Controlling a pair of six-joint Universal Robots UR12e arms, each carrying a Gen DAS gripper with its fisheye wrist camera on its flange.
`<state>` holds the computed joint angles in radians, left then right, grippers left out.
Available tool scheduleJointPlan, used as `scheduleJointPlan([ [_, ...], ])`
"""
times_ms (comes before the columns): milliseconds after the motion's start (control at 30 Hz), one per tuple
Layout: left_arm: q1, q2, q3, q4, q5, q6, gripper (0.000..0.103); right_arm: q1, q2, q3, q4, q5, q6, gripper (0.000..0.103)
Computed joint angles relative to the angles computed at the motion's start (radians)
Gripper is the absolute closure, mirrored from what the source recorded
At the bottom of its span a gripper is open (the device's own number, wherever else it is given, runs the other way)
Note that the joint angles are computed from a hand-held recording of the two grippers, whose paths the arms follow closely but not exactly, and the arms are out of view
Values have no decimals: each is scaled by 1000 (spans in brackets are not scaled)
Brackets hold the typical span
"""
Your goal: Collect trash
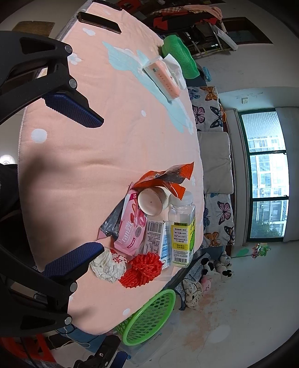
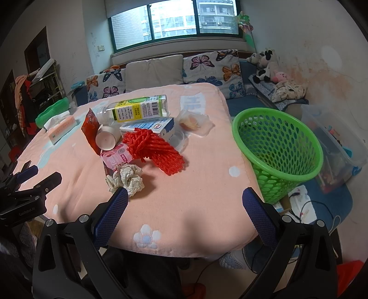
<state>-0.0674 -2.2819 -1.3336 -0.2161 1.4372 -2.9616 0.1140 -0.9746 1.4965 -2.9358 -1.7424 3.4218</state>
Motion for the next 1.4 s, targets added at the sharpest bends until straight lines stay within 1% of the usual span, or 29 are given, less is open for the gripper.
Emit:
scheduleJointPlan([
  [1400, 1, -10, 22, -14, 8, -3, 6, -1, 8, -10, 0, 12, -4, 4],
])
